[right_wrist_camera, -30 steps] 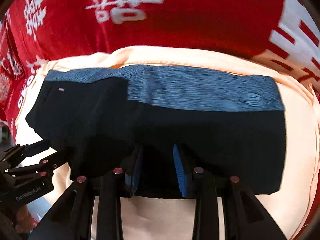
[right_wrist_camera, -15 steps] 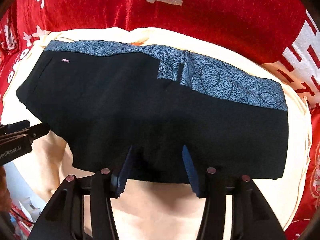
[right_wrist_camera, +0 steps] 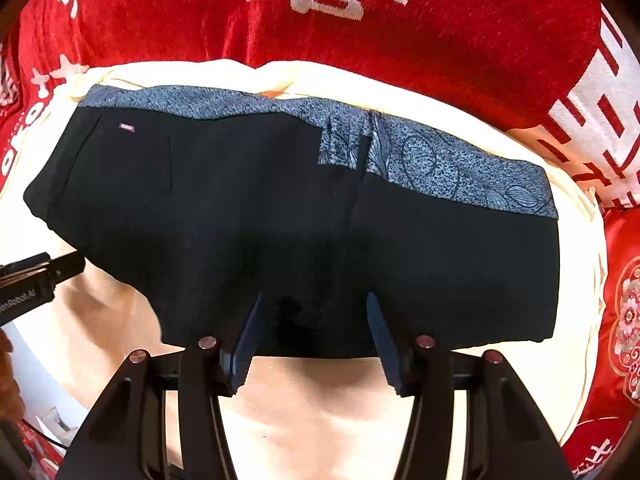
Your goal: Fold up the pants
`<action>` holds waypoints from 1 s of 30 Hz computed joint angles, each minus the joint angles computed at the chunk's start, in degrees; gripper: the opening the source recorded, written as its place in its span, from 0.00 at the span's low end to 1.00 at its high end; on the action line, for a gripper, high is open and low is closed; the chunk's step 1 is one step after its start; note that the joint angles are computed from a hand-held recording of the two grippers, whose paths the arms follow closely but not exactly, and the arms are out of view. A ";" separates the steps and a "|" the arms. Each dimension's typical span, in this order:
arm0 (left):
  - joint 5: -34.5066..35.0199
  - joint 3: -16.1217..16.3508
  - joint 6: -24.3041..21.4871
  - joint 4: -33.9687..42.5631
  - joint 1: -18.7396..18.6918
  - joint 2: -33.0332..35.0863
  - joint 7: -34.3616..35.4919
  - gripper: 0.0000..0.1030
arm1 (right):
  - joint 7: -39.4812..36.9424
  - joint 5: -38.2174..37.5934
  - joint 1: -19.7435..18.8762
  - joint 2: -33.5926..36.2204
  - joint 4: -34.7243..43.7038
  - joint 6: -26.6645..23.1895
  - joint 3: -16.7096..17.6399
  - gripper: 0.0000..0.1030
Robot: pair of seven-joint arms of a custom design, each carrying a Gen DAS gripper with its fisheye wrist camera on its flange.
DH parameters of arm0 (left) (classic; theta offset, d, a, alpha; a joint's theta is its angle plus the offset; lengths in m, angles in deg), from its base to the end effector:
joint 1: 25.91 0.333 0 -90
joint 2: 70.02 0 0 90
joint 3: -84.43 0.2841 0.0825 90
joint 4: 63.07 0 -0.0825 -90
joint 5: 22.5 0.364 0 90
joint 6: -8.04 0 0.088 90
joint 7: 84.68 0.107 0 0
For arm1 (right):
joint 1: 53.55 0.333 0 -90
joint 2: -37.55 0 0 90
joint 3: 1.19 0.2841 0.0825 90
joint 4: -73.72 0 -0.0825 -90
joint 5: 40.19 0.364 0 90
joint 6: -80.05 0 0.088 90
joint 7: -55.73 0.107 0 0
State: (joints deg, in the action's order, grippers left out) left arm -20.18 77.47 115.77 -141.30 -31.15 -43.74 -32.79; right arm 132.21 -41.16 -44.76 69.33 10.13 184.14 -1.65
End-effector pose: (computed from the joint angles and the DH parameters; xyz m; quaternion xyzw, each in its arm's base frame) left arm 0.6548 -0.1241 0.4397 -0.8480 0.5291 -0.0304 0.0033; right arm 0.6858 0.1005 0.4867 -0.8271 0.5568 -0.0632 0.0436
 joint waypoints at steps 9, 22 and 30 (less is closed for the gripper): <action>-1.81 0.32 4.38 -6.23 1.99 -3.54 0.65 0.97 | -2.04 3.86 0.28 -2.00 -1.72 1.07 1.84 0.62; -6.03 0.20 9.49 -14.76 4.13 -6.45 -0.09 0.97 | -0.17 6.42 0.88 4.14 5.05 -7.27 1.98 0.76; -5.85 0.40 14.55 -21.43 4.26 -9.02 0.61 0.99 | 0.73 5.64 0.93 3.51 2.35 -7.00 1.78 0.78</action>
